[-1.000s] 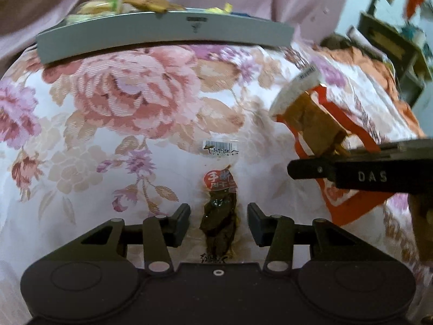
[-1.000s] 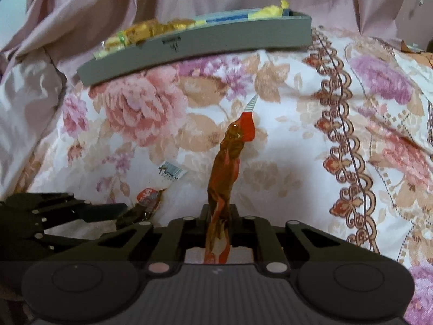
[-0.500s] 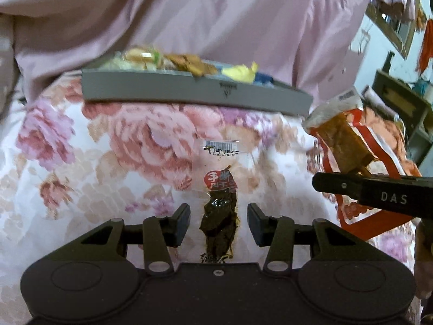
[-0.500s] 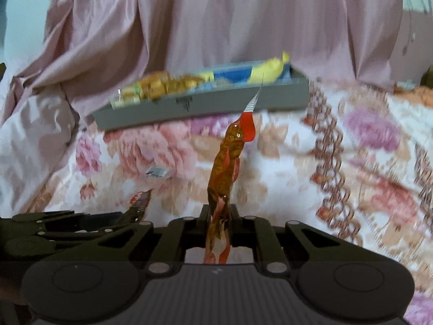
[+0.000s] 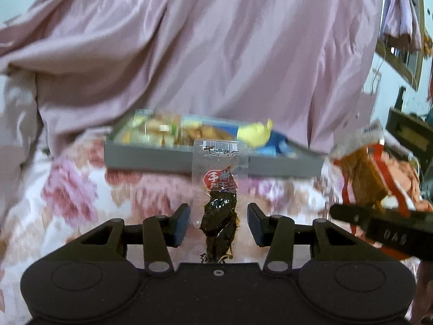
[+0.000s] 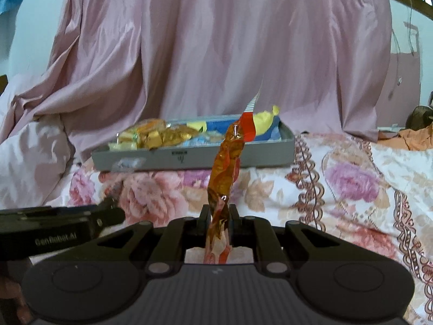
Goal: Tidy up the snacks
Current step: 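Carry both snacks over the grey box, lower them in and open both grippers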
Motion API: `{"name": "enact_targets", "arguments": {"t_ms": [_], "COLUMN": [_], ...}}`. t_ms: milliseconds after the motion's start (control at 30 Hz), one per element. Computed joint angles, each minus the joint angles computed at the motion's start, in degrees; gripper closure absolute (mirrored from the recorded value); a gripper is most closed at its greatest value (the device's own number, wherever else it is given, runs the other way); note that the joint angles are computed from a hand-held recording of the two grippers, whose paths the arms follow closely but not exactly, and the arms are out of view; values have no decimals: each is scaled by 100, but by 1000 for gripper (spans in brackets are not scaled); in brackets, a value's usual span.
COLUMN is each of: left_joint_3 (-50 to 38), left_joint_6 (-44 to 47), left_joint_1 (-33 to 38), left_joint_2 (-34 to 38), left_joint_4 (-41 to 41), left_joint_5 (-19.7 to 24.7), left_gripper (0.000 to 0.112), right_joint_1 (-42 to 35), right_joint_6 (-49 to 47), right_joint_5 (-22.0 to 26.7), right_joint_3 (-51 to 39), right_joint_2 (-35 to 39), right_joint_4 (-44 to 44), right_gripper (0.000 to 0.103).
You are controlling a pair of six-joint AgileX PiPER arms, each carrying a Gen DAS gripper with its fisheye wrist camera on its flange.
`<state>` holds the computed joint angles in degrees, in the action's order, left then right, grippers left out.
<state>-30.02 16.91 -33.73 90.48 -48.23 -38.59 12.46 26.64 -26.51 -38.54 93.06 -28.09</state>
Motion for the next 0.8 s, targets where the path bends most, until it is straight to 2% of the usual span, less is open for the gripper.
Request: {"name": "enact_targets", "arguments": {"t_ms": [100, 233, 500, 600, 800], "left_joint_3": [-180, -662, -2360, -3123, -4423], "left_joint_6": [179, 438, 1953, 2456, 3568], "left_joint_1": [27, 268, 676, 856, 937], "left_joint_2": [-87, -64, 714, 1081, 1908], "left_joint_4": [-125, -188, -777, -1178, -2250], "left_joint_5": [58, 428, 596, 860, 1239], "left_gripper": [64, 64, 64, 64, 64], "right_joint_1": [-13, -69, -191, -205, -255], "right_joint_6": [-178, -262, -358, -498, -865], "right_joint_5": [-172, -501, -1441, -1707, -1550], "right_joint_3": [-35, -228, -1164, -1637, -2562], "right_joint_2": [58, 263, 1002, 1348, 1974], "right_joint_4": [250, 447, 402, 451, 693], "right_gripper": [89, 89, 89, 89, 89]}}
